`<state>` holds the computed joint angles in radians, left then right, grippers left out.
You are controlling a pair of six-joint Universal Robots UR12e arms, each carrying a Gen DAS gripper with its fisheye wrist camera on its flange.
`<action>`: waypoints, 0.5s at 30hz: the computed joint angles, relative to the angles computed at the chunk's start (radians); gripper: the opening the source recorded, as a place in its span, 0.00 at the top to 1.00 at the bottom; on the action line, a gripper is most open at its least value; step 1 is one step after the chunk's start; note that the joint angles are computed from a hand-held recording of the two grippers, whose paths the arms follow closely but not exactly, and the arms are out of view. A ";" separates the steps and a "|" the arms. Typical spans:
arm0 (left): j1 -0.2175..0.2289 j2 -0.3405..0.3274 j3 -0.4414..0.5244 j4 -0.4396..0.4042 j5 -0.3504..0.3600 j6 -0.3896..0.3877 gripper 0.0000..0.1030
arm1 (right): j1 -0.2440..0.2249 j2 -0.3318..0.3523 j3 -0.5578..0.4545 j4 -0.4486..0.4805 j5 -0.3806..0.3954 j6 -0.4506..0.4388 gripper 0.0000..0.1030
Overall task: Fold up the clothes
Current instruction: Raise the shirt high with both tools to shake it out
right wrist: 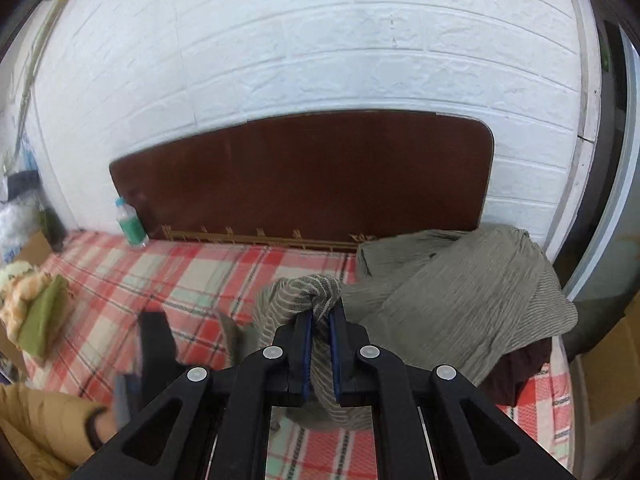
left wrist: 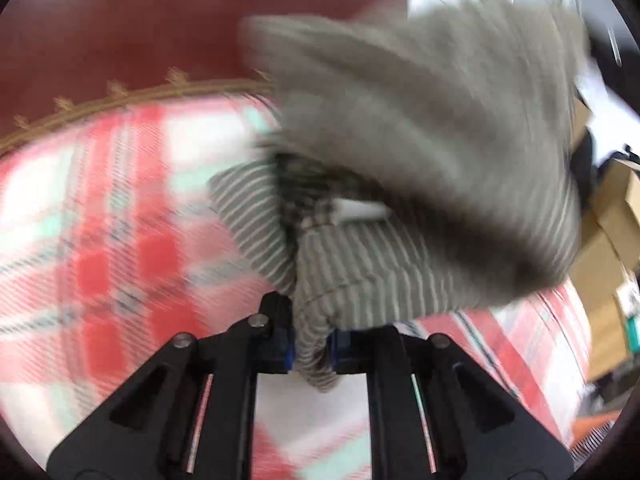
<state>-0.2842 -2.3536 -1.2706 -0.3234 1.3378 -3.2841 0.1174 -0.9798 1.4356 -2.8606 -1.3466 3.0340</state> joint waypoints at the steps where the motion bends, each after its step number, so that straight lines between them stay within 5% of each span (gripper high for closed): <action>1: 0.007 0.002 0.002 0.010 0.005 -0.006 0.87 | 0.005 0.003 0.004 0.008 -0.027 -0.027 0.86; 4: 0.016 0.004 0.013 0.010 0.030 0.002 0.87 | 0.038 0.028 -0.002 0.027 -0.155 -0.140 0.58; 10: 0.018 0.002 0.017 0.003 0.048 0.021 0.87 | 0.090 0.094 -0.022 -0.046 -0.300 -0.306 0.55; 12: 0.020 0.002 0.015 0.000 0.052 0.012 0.87 | 0.083 0.088 -0.019 -0.046 -0.247 -0.284 0.69; 13: 0.018 -0.003 0.023 0.000 0.061 0.000 0.87 | 0.078 0.083 -0.017 -0.044 -0.216 -0.269 0.90; 15: 0.020 -0.009 0.031 0.029 0.077 -0.032 0.88 | 0.069 0.075 -0.013 -0.040 -0.155 -0.240 0.91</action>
<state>-0.2643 -2.3627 -1.2394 -0.2943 1.4147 -3.3157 0.1864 -0.9049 1.4223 -2.9003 -1.5013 2.7944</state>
